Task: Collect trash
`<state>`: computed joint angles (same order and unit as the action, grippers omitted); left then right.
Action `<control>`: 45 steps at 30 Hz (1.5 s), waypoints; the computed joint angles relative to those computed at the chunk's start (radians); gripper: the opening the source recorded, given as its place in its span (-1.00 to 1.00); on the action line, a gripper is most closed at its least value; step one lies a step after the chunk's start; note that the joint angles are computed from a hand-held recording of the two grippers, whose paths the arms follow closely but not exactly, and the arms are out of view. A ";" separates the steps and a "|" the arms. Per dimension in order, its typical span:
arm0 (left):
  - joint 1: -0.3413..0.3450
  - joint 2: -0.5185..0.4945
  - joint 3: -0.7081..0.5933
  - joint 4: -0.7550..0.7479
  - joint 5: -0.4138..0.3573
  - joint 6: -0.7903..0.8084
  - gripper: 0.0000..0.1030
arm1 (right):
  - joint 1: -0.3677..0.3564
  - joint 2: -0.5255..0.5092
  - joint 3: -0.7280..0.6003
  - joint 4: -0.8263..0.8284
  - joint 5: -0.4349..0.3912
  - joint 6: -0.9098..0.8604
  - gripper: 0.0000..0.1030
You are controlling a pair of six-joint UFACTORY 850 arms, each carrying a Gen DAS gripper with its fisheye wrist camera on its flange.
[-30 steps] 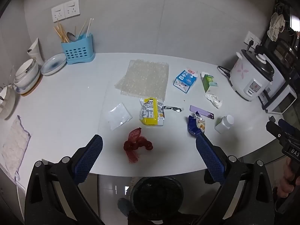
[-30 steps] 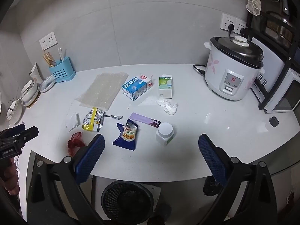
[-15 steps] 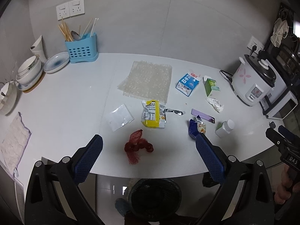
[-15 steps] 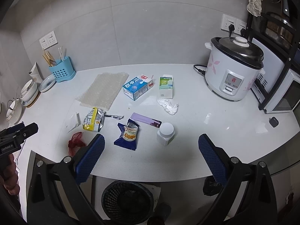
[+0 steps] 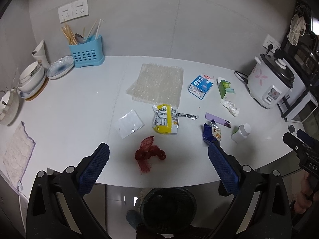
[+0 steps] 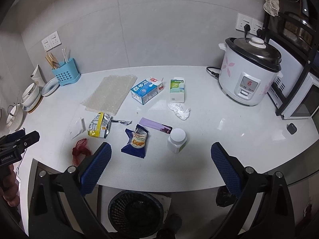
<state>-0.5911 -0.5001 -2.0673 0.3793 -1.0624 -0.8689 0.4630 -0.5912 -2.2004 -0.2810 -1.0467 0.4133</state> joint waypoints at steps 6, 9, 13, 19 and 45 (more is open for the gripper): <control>0.003 0.000 0.000 -0.009 0.003 0.015 0.88 | 0.000 -0.001 -0.002 -0.007 -0.001 0.005 0.86; 0.003 0.000 0.001 -0.013 0.004 0.016 0.88 | -0.001 -0.004 -0.007 -0.011 -0.005 0.006 0.86; 0.001 -0.002 -0.003 -0.014 0.003 0.020 0.88 | -0.002 -0.007 -0.013 -0.013 -0.008 0.006 0.86; -0.001 -0.009 -0.014 -0.011 -0.006 0.021 0.88 | -0.004 -0.007 -0.013 -0.007 -0.007 0.006 0.86; 0.018 -0.011 0.013 -0.021 -0.021 0.019 0.88 | -0.001 -0.031 -0.019 -0.003 -0.006 0.008 0.86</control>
<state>-0.5731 -0.5111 -2.0539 0.3579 -1.0839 -0.8503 0.4621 -0.6221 -2.2195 -0.2838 -1.0529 0.4213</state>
